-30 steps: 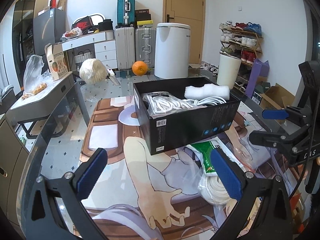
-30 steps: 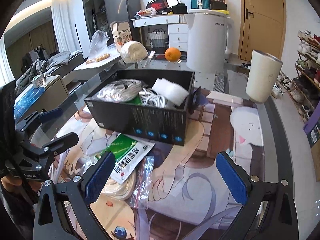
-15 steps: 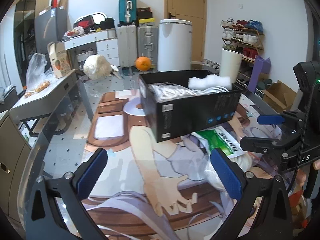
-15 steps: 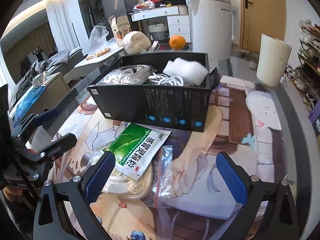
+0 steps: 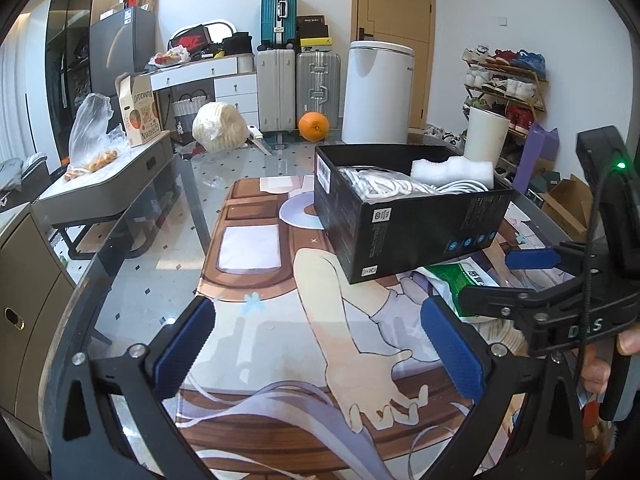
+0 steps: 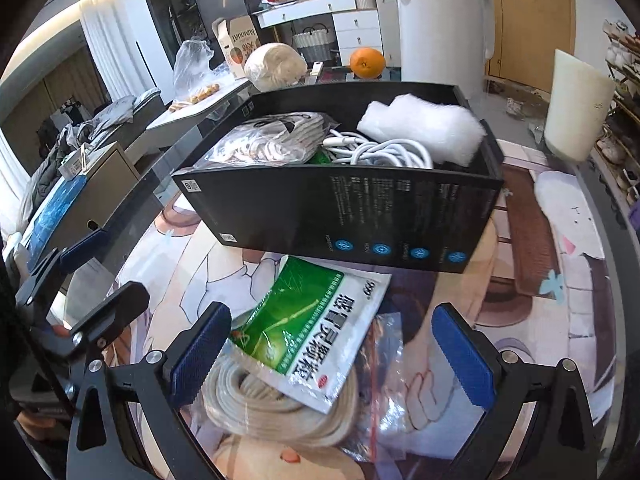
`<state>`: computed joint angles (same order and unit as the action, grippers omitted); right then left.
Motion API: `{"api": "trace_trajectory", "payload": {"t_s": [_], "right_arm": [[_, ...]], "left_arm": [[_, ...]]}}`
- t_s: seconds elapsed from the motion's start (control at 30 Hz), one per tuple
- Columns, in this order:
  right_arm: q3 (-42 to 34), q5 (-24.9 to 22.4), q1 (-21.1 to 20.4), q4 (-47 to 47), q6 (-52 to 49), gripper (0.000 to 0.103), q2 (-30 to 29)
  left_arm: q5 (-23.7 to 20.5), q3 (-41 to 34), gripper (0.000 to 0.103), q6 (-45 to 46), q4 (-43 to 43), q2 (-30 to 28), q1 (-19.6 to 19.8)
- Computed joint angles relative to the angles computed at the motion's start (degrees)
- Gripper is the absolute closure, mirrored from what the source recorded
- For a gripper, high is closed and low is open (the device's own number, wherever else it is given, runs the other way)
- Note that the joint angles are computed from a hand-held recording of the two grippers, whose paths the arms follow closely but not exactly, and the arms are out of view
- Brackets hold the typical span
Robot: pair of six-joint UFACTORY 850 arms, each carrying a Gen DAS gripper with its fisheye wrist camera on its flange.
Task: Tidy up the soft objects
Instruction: 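Move left tool to the coiled rope bag while right tool approaches the green medicine packet, then grasp the green medicine packet with right tool while left tool grasps the coiled rope bag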
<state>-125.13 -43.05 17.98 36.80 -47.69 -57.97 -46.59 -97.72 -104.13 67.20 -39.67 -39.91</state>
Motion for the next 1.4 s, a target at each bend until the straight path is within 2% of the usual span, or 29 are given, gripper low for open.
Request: {"api": "trace_trajectory", "payload": {"t_s": [0.3, 0.63, 0.77, 0.87, 0.93, 1.0, 1.23, 1.4], "right_arm": [[-4.9, -0.7, 1.6, -6.0, 4.9, 0.001, -2.7], [-7.1, -1.3, 2.8, -9.1, 7.4, 0.001, -4.2], [-6.0, -0.2, 2.9, -8.6, 6.5, 0.003, -3.8], [-5.2, 1.1, 3.1, -9.4, 6.5, 0.013, -3.3], [-3.5, 2.4, 2.7, -8.8, 5.4, 0.029, -2.4], [-2.7, 3.3, 2.5, -9.1, 5.4, 0.039, -1.9], [1.7, 6.4, 2.4, -7.2, 0.0, 0.055, 0.4], [3.0, 6.6, 1.6, -2.8, -3.7, 0.060, 1.1]], "left_arm": [[0.5, 1.1, 0.000, -1.1, 0.0, 0.5, 0.3], [0.9, 1.5, 0.000, -1.3, 0.4, 0.7, 0.4], [1.0, 1.7, 0.000, -1.5, 0.3, 0.9, 0.5], [1.1, 1.7, 0.000, -1.4, 0.3, 0.9, 0.5], [1.2, 1.7, 0.000, -1.3, 0.3, 0.9, 0.5], [1.2, 1.7, 0.000, -1.0, 0.1, 0.9, 0.5], [1.3, 1.6, 0.000, -0.8, 0.0, 0.8, 0.5], [1.3, 1.2, 0.000, -0.3, -0.2, 0.6, 0.5]]}}
